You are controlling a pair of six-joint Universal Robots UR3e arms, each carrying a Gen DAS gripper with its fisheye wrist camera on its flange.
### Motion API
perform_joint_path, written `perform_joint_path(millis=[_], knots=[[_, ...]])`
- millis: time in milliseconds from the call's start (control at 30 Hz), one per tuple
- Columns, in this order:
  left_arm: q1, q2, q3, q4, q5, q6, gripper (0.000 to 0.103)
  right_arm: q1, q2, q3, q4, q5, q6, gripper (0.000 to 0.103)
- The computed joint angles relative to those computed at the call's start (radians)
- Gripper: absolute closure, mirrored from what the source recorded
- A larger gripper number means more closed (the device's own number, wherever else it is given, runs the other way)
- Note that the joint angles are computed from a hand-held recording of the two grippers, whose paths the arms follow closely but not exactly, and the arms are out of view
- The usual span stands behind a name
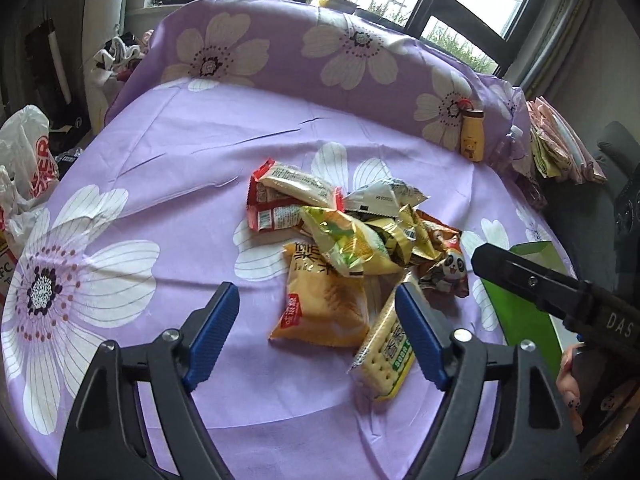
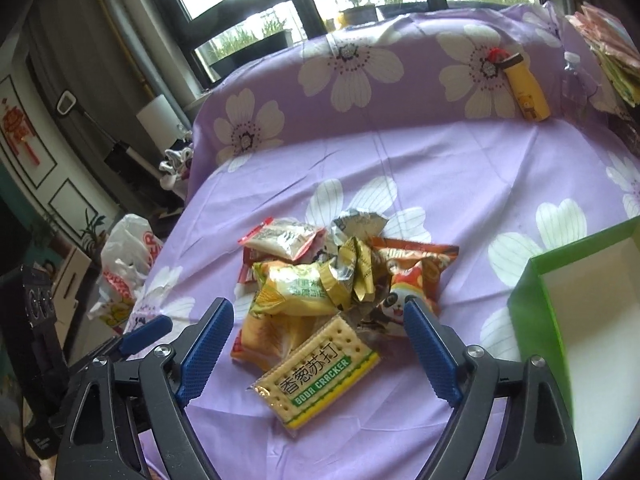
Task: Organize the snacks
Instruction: 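Move the right gripper toward the SODA CRACKER pack on the snack pile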
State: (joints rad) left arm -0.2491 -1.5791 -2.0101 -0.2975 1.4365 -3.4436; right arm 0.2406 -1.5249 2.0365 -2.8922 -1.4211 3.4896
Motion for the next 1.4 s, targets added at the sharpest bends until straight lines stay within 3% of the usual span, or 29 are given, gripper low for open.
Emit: perform_joint_path(millis=[300,700,1400], knots=[[-0.008,-0.033,-0.075,0.123,-0.023,0.013,0.032,-0.008,0.035,0.02,-0.006,0.03,0.005,0.015],[0.014,-0.088,-0.047,0.081,-0.126,0.011,0.039,-0.055,0.038,0.053,0.015,0.034,-0.001,0.015],[0.021,-0.15,-0.009,0.027,-0.217,0.028,0.055,-0.059,0.186,-0.022,0.085,0.096,-0.016,0.015]])
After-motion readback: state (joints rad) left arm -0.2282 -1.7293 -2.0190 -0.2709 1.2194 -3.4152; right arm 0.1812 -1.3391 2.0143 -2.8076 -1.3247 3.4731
